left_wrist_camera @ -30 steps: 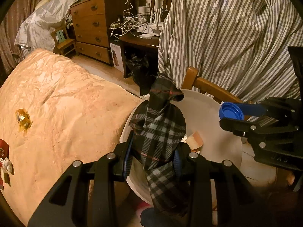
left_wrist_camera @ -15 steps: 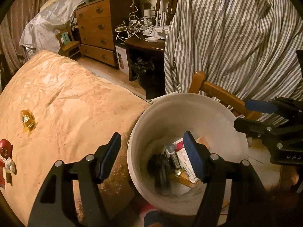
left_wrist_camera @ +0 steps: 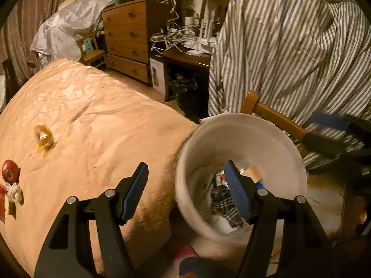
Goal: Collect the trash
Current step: 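Move both tools back over the bed toward the remaining trash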
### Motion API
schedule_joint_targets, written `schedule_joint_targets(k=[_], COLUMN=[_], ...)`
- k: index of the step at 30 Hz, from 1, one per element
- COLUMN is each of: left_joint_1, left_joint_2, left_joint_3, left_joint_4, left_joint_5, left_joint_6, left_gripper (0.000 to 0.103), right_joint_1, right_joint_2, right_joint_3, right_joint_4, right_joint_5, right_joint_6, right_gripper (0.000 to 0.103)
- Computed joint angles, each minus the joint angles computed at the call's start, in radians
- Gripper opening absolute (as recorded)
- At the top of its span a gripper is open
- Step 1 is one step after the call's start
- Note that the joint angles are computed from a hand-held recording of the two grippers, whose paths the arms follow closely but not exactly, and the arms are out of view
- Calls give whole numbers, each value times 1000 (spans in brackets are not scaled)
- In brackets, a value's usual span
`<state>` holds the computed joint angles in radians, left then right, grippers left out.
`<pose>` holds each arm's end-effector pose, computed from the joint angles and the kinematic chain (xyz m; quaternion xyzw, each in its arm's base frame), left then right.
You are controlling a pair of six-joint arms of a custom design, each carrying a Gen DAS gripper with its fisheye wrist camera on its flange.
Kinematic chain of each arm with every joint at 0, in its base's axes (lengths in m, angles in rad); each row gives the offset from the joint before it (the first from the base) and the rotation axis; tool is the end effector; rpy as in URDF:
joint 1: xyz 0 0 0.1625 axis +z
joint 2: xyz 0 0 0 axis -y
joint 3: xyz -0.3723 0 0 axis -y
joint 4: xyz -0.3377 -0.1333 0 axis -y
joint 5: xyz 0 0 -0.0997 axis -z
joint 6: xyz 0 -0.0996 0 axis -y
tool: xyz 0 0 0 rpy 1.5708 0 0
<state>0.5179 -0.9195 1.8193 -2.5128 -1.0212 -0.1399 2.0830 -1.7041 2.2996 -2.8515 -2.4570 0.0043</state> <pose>-0.3764 -0.4278 0.1135 0.4190 0.8663 -0.1692 0.2131 0.2191 -0.2751 0.3564 0.0744 -0.8598 0.3966 0.3129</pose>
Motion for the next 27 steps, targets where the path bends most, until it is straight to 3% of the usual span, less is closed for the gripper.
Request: schedule_joint_targets(k=[4, 10, 20, 24, 27], left_joint_1=[26, 109, 398, 529, 592], left_joint_2=[-83, -247, -492, -492, -461], left_joint_3=[67, 183, 239, 177, 127], left_joint_4=[-27, -44, -53, -85, -123], left_joint_5=[50, 149, 352, 367, 349], left_joint_6=[1, -5, 90, 194, 287], left_gripper=[65, 65, 65, 65, 65], right_joint_1=[84, 132, 125, 123, 112], right_joint_2=[119, 339, 690, 798, 872], right_joint_3=[-3, -67, -268, -355, -424], right_joint_4=[-211, -369, -346, -320, -298], right_joint_5=[-3, 93, 280, 317, 342], right_joint_6=[-78, -145, -117, -101, -108], right_gripper=[84, 90, 91, 91, 91])
